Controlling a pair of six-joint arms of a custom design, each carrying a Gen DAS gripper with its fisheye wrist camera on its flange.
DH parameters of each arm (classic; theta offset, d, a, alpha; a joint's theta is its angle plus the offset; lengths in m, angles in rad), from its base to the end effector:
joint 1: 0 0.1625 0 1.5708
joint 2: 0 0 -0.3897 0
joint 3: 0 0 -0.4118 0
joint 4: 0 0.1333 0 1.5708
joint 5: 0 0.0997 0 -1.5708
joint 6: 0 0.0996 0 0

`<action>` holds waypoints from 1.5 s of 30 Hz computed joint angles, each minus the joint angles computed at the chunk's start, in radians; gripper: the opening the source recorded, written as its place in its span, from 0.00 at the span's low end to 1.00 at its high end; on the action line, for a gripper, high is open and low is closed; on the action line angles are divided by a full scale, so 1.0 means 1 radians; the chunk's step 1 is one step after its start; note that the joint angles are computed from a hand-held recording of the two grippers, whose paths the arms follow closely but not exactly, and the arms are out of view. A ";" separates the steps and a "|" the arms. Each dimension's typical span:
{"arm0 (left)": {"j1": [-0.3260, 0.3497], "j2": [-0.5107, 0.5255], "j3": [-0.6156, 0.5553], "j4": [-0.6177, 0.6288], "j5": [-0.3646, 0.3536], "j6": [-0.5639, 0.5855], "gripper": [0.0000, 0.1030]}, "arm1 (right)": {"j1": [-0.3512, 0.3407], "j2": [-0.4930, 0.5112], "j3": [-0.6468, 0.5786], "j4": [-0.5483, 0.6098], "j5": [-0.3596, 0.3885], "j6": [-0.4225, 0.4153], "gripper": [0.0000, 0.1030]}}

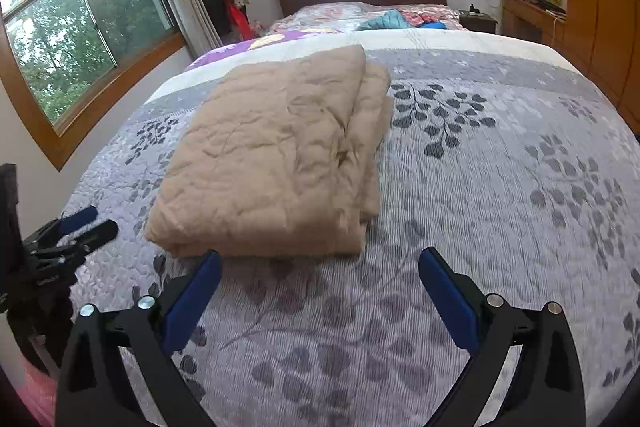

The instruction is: Fold large clothes

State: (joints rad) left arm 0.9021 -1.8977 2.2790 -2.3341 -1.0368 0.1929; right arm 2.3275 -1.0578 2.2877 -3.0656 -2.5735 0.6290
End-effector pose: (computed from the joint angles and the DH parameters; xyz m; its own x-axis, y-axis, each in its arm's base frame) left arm -0.0922 -0.4135 0.3359 -0.6680 0.5172 -0.5350 0.7166 0.6408 -0.2753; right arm 0.3374 -0.2855 0.0883 -0.8287 0.2439 0.5038 -0.2165 0.6903 -0.6903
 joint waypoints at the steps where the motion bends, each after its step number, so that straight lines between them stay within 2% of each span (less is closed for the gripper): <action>1: -0.010 -0.024 0.014 -0.002 0.012 -0.004 0.92 | 0.015 0.002 -0.004 0.029 -0.015 0.027 0.96; 5: -0.050 -0.085 0.037 0.042 0.062 -0.043 0.94 | 0.056 0.007 -0.010 0.069 -0.033 0.078 0.96; 10: -0.077 -0.150 0.043 0.121 0.070 -0.102 0.94 | 0.102 0.003 -0.021 0.160 -0.053 0.149 0.96; 16: -0.118 -0.210 0.070 0.156 0.116 -0.131 0.94 | 0.134 0.003 -0.020 0.184 -0.059 0.189 0.96; 26: -0.161 -0.281 0.088 0.215 0.138 -0.163 0.94 | 0.150 0.005 -0.019 0.198 -0.060 0.219 0.96; 45: -0.175 -0.308 0.094 0.241 0.152 -0.171 0.94 | 0.155 0.018 -0.024 0.190 -0.062 0.209 0.96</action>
